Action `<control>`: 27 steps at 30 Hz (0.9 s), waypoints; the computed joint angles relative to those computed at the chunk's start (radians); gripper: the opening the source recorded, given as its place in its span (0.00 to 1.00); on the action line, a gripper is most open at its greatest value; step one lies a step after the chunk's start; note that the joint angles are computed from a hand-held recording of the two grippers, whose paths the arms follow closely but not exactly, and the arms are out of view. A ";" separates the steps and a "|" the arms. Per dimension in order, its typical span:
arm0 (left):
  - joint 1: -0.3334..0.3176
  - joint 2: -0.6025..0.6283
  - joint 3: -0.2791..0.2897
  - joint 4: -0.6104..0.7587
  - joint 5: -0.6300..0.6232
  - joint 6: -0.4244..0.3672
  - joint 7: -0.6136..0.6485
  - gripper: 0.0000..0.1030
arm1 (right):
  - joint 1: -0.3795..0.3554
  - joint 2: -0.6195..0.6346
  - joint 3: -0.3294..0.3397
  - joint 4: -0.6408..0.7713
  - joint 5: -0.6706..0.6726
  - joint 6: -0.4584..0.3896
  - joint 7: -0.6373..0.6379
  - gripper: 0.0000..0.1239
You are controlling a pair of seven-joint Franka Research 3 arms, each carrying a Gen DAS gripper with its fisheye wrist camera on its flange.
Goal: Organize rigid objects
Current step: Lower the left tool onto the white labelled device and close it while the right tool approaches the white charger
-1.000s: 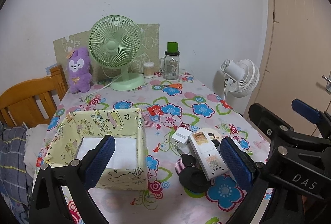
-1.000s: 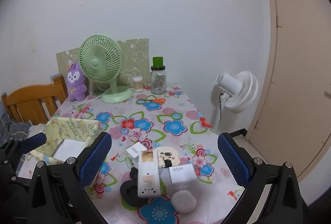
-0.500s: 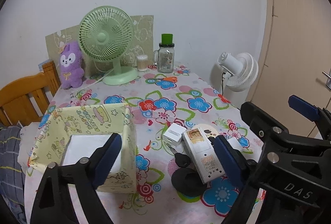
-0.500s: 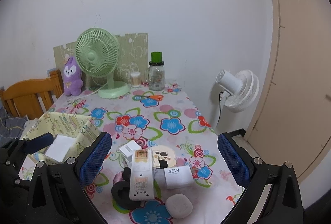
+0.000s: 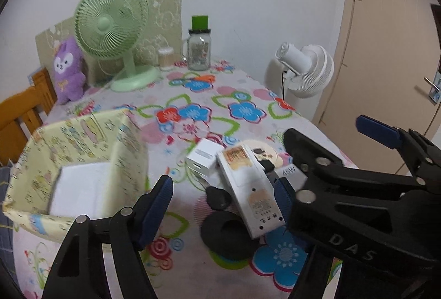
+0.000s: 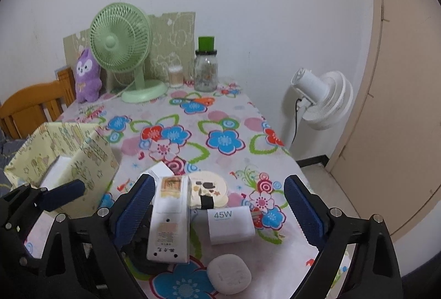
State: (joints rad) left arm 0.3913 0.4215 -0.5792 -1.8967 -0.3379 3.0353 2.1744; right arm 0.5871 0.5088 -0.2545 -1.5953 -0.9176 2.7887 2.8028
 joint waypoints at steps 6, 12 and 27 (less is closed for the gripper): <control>-0.074 0.029 0.072 0.030 0.049 -0.029 -0.043 0.75 | -0.033 0.050 0.031 0.033 0.113 0.010 -0.115 0.77; -0.140 0.071 0.142 0.081 0.122 -0.072 -0.125 0.75 | -0.038 0.091 0.025 0.048 0.252 0.019 -0.206 0.77; -0.246 0.148 0.210 0.172 0.223 -0.120 -0.233 0.64 | -0.038 0.107 -0.018 0.017 0.411 0.006 -0.273 0.77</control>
State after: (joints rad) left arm 0.1451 0.5693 -0.3689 -1.7243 -0.1144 2.9153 1.9419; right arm 0.5492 0.6154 -0.2724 -1.5784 -0.5065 2.7952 2.5295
